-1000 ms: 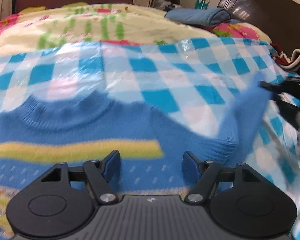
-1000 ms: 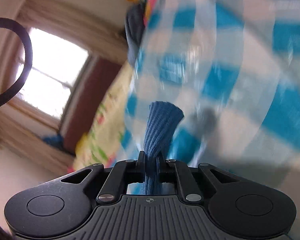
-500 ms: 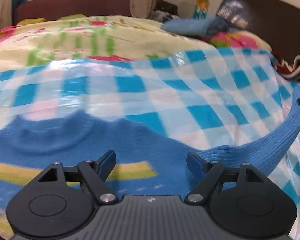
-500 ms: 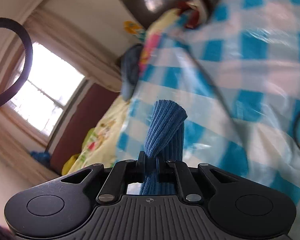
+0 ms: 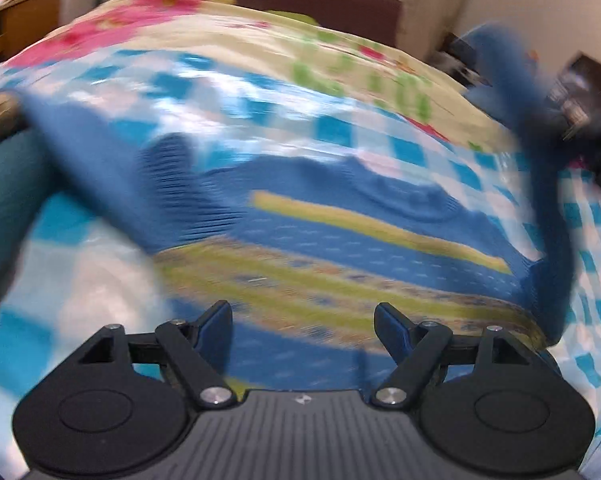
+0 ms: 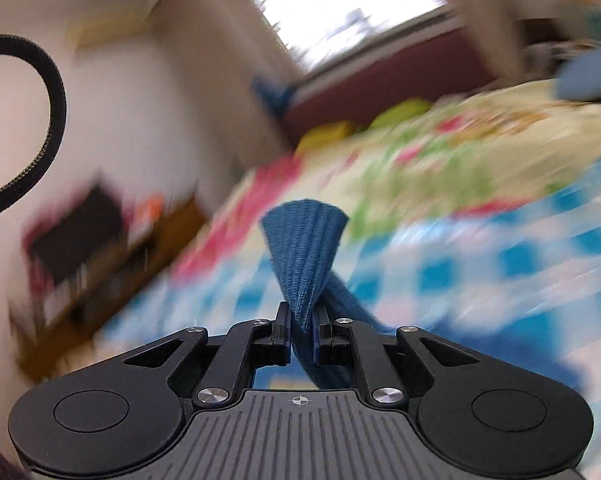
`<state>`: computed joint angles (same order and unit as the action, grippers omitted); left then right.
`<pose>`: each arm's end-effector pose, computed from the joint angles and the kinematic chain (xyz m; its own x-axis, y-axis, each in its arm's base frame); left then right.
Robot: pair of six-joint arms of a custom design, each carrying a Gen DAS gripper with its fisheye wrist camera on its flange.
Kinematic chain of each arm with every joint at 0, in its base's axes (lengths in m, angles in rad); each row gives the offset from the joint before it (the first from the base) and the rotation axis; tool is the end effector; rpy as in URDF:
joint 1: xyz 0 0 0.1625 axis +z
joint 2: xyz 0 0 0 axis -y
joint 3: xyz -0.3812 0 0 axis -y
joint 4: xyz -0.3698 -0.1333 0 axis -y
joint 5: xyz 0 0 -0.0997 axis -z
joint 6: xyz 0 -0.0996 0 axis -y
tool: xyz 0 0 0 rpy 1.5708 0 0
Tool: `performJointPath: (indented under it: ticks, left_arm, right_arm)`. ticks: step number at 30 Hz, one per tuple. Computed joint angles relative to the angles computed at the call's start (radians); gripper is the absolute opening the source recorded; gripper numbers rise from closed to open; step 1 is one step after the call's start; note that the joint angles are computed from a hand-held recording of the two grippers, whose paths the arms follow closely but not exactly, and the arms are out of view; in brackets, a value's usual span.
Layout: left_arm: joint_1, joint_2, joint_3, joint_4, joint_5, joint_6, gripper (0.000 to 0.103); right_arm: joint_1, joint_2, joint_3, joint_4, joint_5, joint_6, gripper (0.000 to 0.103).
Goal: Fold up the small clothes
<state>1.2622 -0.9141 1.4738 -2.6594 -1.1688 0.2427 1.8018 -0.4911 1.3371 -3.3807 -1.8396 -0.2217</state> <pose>-0.0419 -0.6987 0.2392 -0.8463 0.2864 -0.4492 0.4797 0.7765 -0.4086 0.2682 -0.6735 0.0926 -0.9355 -0.1302 0.3284 -0.3447 0.5397 -0.7680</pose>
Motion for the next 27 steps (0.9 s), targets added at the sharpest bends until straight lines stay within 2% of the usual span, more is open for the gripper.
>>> performJointPath:
  ticks: [2, 4, 7, 9, 11, 12, 14, 17, 20, 25, 27]
  left_arm:
    - [0.015, -0.023, 0.015, -0.014, 0.0, 0.002, 0.082]
    - [0.025, -0.04, 0.029, -0.03, 0.0, 0.017, 0.082]
    - [0.037, -0.052, 0.031, -0.027, -0.034, 0.031, 0.082]
    - [0.039, -0.044, 0.015, -0.011, -0.062, 0.038, 0.082]
    - [0.039, -0.038, 0.006, -0.007, -0.089, 0.049, 0.082]
    - [0.036, -0.037, 0.006, -0.007, -0.099, 0.055, 0.082]
    - [0.034, -0.018, -0.016, 0.005, -0.103, 0.065, 0.082]
    - [0.03, 0.004, -0.046, 0.023, -0.103, 0.071, 0.082]
    - [0.03, 0.012, -0.059, 0.047, -0.092, 0.095, 0.082]
    - [0.031, 0.025, -0.072, 0.089, -0.081, 0.129, 0.082]
    - [0.027, 0.025, -0.068, 0.078, -0.076, 0.169, 0.082]
  right_arm:
    - [0.005, 0.086, -0.086, 0.153, -0.029, -0.035, 0.015]
    - [0.005, 0.121, -0.114, 0.275, -0.054, -0.004, 0.015]
    - [0.002, 0.086, -0.046, 0.29, -0.029, 0.015, 0.019]
    - [0.004, 0.028, 0.025, 0.272, -0.014, 0.014, 0.028]
    - [-0.01, -0.029, 0.071, 0.267, 0.001, -0.014, 0.032]
    - [-0.008, -0.042, 0.078, 0.262, -0.016, -0.029, 0.033]
    - [0.006, -0.046, 0.067, 0.258, -0.096, -0.076, 0.034]
    - [-0.007, -0.041, 0.01, 0.331, -0.199, -0.143, 0.034]
    - [-0.025, -0.057, -0.006, 0.379, -0.224, -0.192, 0.034]
    - [-0.035, -0.057, -0.053, 0.55, -0.326, -0.378, 0.038]
    - [-0.04, -0.055, -0.074, 0.614, -0.334, -0.446, 0.038]
